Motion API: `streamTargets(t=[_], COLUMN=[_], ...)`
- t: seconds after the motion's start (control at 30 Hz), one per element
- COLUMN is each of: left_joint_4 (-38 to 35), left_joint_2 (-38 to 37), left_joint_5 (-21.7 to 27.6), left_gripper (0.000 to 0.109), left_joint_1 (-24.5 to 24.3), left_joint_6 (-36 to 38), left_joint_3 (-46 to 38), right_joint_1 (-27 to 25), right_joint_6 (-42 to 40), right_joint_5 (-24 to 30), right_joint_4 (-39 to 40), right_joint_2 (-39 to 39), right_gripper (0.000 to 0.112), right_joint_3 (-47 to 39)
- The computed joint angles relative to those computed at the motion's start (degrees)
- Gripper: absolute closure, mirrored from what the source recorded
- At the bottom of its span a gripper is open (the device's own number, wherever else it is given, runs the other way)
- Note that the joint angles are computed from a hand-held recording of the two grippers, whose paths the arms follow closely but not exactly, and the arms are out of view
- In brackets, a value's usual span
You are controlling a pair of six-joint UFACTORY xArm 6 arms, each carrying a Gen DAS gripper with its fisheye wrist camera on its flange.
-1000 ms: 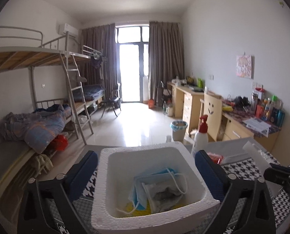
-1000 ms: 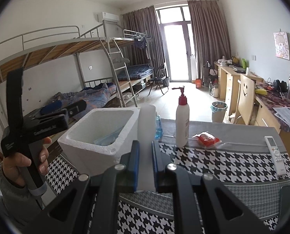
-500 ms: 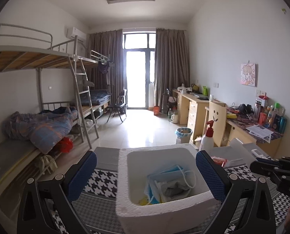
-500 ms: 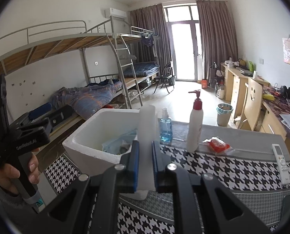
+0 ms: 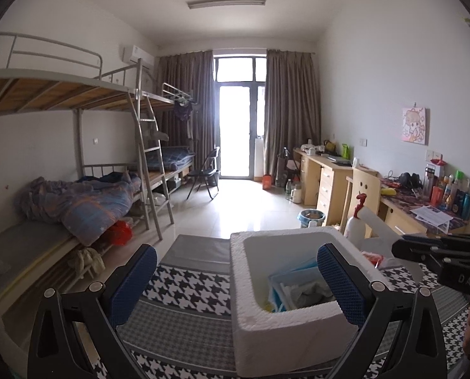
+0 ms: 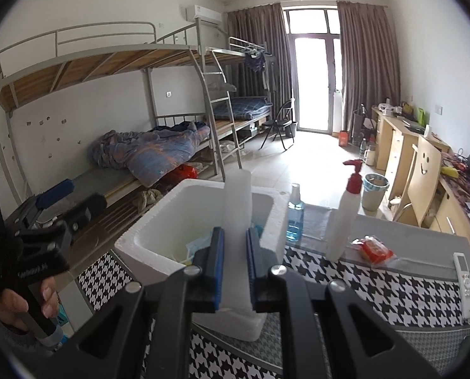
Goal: Organize soft objects
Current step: 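Lower the white roll into the foam box and open the right tool, then withdraw both tools from the foam box back over the table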
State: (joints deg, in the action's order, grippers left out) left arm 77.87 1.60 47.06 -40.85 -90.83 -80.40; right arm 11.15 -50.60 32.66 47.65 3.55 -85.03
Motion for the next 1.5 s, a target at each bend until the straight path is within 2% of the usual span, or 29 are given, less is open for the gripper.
streamTargets(t=[0.57,0.83,0.97,1.03,1.1,1.17,1.27,1.5], left_joint_4=[-1.69,-2.39,-3.15,-3.29,-3.51,-3.36,-3.07,-2.68], left_joint_2=[-2.25,-2.39,-2.85,-3.31,-3.45,-3.69,-3.89,-4.18], left_joint_5=[0.36,-0.65,-1.45,-1.64,-1.71,-1.53,-1.44,-2.12], left_gripper=[0.007,0.007,0.007,0.007,0.007,0.007,0.007,0.007], left_joint_1=[-0.53,-0.68,-0.05,0.29,0.47,0.47,0.52,0.69], left_joint_6=[-1.93,-2.10,-2.26,-2.51,-2.62,-2.84,-3.30,-3.95], left_joint_3=[5.02,6.43,7.38,8.07,8.27,8.54,8.59,8.86], right_joint_1=[2.57,2.43,3.02,3.18,3.13,3.22,2.76,2.19], right_joint_6=[2.88,4.91,6.38,6.66,5.71,4.13,3.45,1.88], right_joint_5=[2.30,4.17,4.57,4.59,4.29,2.49,3.00,1.03], right_joint_4=[-3.61,-4.82,-7.45,-7.69,-6.35,-4.67,-3.12,-0.24], right_joint_2=[4.47,7.87,9.63,9.79,9.31,8.15,7.48,4.97], right_gripper=[0.097,0.093,0.085,0.070,0.045,0.042,0.041,0.029], right_joint_3=[-5.36,-9.27,-11.14,-11.22,-10.56,-8.88,-8.28,-5.35])
